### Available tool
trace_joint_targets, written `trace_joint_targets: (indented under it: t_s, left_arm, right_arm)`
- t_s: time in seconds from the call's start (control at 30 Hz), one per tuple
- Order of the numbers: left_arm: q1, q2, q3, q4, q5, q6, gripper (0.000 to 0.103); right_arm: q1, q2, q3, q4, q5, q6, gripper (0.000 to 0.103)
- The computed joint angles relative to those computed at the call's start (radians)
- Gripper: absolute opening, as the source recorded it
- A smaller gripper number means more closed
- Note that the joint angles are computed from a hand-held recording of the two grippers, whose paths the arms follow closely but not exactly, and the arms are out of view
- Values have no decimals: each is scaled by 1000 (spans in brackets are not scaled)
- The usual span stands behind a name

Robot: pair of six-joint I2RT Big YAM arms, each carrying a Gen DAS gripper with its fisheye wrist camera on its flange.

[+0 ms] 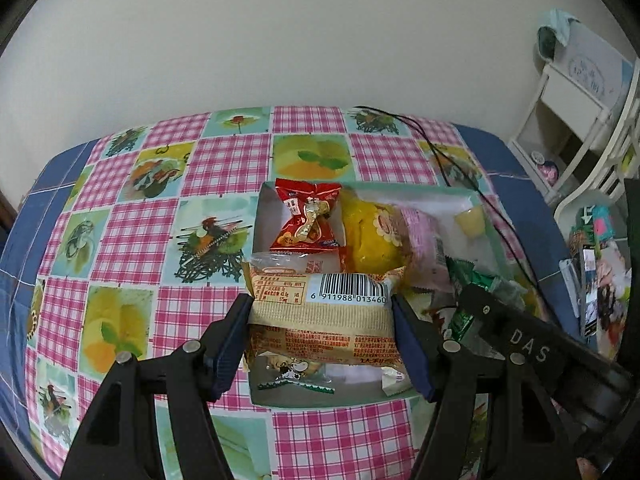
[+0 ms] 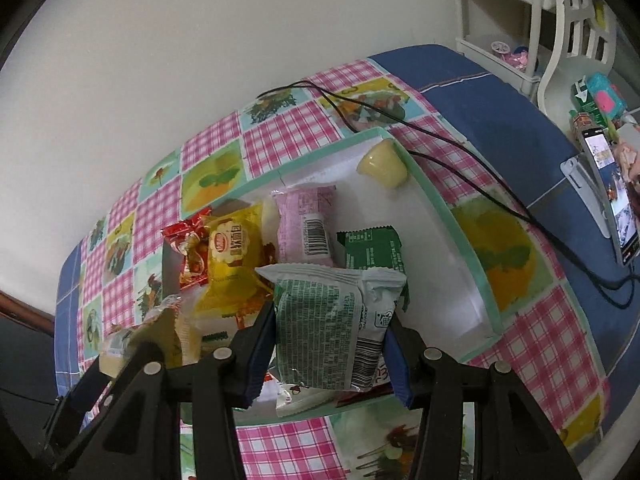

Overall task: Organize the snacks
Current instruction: 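Carry the wafer bar and green-white packet over the white tray with both grippers, then open both grippers to drop the wafer bar and green-white packet into the tray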

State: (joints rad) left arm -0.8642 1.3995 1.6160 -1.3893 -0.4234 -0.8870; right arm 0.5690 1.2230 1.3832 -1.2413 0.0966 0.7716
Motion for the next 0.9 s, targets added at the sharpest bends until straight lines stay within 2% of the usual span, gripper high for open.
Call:
trace_joint_targets:
  t_s: [0.37,0.77,0.9]
  left_arm:
    - [4,2,-2,15,12,14,71]
    - [-17,50,32,-28,4,64,72]
    - [-20,57,35,-30,10,77,77]
  right_arm:
    - [-27,9,-23,38,-61,-13,53]
    - [-23,35,-4,55,-81,-64,53]
    - [-18,50,4,48,-93,-74,55]
